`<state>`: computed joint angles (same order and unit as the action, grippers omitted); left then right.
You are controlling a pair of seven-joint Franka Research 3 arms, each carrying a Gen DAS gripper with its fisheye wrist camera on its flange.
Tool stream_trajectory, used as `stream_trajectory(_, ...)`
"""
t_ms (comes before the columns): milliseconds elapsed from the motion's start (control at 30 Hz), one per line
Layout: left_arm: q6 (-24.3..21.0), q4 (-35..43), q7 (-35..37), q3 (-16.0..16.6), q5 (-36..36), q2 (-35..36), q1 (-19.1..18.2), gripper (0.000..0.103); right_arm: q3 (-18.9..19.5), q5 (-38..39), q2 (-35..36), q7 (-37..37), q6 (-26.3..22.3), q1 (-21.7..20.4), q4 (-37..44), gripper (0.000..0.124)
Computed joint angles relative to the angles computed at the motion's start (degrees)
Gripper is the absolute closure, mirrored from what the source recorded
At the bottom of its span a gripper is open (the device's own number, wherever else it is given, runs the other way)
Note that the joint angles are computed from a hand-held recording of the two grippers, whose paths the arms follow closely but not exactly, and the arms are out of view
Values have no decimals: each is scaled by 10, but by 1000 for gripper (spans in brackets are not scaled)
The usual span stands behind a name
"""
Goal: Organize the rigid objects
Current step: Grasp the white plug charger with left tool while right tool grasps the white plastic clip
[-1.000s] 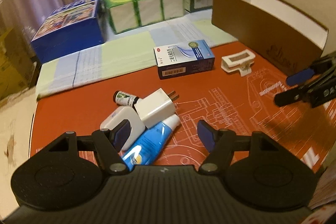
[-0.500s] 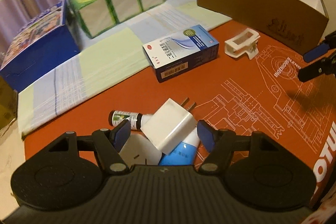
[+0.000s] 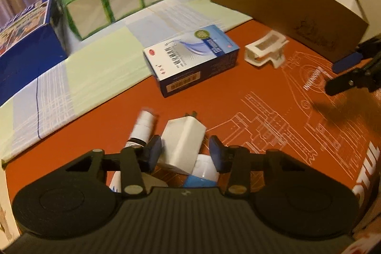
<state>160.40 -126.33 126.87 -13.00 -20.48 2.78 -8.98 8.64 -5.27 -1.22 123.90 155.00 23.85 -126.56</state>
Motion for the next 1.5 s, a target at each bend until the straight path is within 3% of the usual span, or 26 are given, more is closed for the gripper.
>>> stream_trajectory(133,3,8,-93,6,73,11,-5,63,-1,-1,7,-3,-1,0,8,55)
stream_trajectory(533,-55,63,-173,-1,154,57,0,60,-10,-8,26,-8,-10,2,30,55)
stream_trajectory(900,-38,65,-264,-6,189,59,-2,63,-24,-47,61,7,30,9,63,55)
stream_trajectory(1233,-42,71,-347,-2,221,57,-9,64,-75,-145,125,81,66,36,120,55)
stream_trajectory(1500,-53,82,-378,-2,240,63,-11,64,-89,-112,157,41,76,42,147,52)
